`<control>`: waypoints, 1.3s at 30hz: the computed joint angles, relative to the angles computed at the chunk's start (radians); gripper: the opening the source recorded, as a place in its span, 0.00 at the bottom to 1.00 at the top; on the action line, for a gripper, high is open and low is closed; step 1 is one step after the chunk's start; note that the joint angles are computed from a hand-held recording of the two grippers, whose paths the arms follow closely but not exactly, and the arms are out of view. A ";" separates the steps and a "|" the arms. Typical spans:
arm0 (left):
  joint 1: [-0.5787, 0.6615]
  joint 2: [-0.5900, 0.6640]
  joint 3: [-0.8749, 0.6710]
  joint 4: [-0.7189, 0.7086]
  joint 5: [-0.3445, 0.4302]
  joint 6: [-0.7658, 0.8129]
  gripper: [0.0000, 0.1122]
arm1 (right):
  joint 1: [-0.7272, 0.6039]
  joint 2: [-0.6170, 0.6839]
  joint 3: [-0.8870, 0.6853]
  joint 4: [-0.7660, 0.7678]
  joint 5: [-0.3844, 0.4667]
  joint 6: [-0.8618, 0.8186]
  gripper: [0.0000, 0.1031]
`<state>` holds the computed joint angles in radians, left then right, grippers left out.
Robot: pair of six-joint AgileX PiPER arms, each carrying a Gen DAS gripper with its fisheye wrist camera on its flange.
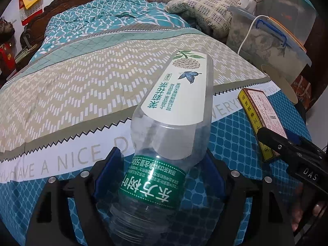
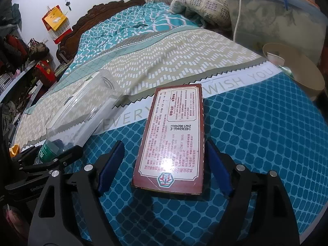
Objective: Collect trash
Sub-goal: 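Lift the water bottle with left gripper while right lifts the pink box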
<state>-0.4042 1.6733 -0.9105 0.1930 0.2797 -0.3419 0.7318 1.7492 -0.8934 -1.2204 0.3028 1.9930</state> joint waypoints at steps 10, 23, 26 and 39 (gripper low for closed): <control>-0.045 -0.067 0.073 0.325 -0.064 -0.317 0.73 | 0.001 0.001 0.000 0.001 0.002 -0.001 0.79; 0.038 -0.081 0.084 -0.209 -0.103 0.190 0.74 | 0.007 0.000 -0.002 0.005 0.008 -0.001 0.79; 0.043 -0.083 0.087 -0.260 -0.107 0.243 0.74 | 0.006 0.000 0.000 -0.001 0.005 0.010 0.79; 0.015 -0.104 0.102 -0.079 -0.119 0.080 0.63 | 0.028 -0.050 0.062 0.013 0.031 -0.006 0.82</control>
